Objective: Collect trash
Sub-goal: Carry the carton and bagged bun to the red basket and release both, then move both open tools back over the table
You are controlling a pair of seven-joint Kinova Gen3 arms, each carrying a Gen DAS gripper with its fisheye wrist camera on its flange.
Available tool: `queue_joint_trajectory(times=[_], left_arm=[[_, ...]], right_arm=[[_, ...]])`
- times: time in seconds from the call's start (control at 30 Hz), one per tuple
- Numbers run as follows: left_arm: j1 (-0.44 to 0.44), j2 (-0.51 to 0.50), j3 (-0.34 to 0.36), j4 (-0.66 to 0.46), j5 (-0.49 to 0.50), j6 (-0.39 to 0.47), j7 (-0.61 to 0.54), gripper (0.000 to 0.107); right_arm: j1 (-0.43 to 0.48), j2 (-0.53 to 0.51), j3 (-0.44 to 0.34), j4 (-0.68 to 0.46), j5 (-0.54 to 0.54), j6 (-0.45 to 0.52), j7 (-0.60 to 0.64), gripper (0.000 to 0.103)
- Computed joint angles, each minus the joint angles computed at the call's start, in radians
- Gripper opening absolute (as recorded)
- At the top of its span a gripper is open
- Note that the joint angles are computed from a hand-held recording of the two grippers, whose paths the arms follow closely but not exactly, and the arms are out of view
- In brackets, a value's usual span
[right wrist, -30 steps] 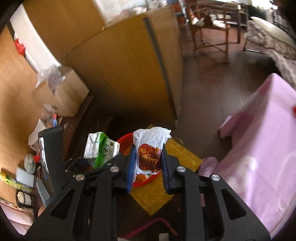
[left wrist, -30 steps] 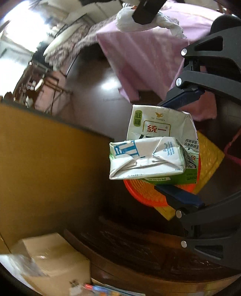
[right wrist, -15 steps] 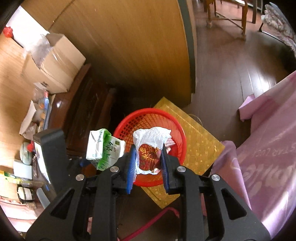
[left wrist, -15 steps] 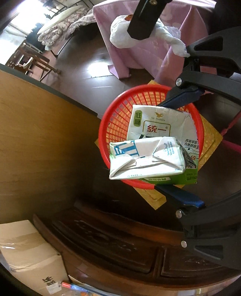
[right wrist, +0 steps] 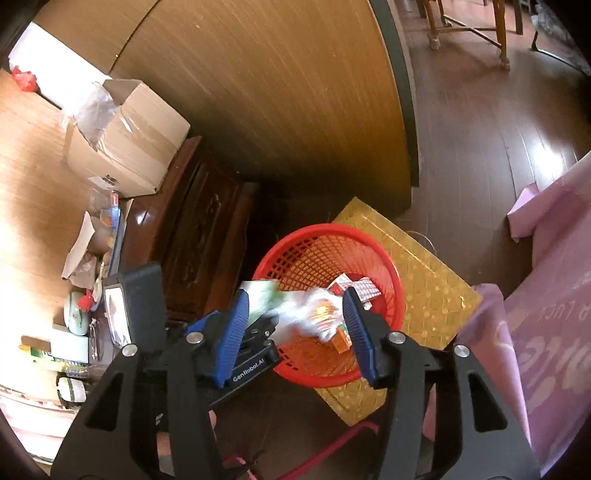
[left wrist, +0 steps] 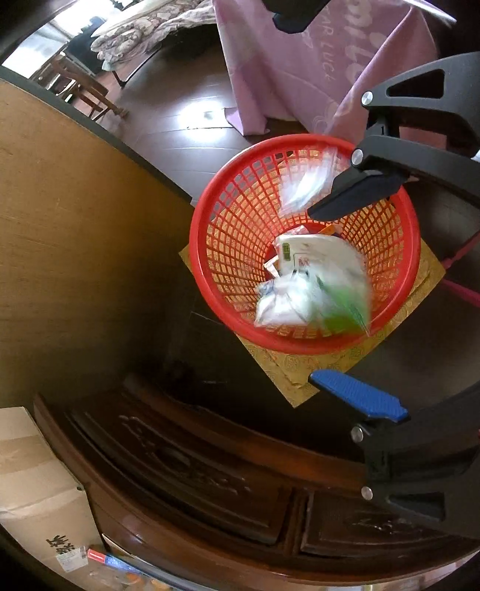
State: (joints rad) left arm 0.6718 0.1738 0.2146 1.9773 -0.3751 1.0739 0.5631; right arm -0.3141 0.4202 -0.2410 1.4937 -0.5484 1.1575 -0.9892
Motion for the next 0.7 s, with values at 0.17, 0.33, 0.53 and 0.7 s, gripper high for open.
queue_joint_trajectory(times=[0.17, 0.33, 0.53, 0.7], left_arm=[[0.002, -0.011, 0.002, -0.002, -0.002, 0.01, 0.015, 0.085], [0.007, -0.008, 0.012, -0.037, -0.013, 0.049, 0.008, 0.086], [0.029, 0.004, 0.018, -0.11, -0.044, 0.116, -0.012, 0.089], [0.05, 0.029, 0.019, -0.204, -0.07, 0.197, -0.067, 0.09]], right_arm=[[-0.001, -0.023, 0.006, 0.014, 0.014, -0.029, 0.006, 0.053], [0.004, -0.051, 0.016, 0.039, 0.027, -0.083, 0.002, 0.053], [0.031, -0.08, 0.025, 0.061, 0.019, -0.115, 0.002, 0.053], [0.078, -0.126, 0.037, 0.067, -0.017, -0.135, 0.022, 0.053]])
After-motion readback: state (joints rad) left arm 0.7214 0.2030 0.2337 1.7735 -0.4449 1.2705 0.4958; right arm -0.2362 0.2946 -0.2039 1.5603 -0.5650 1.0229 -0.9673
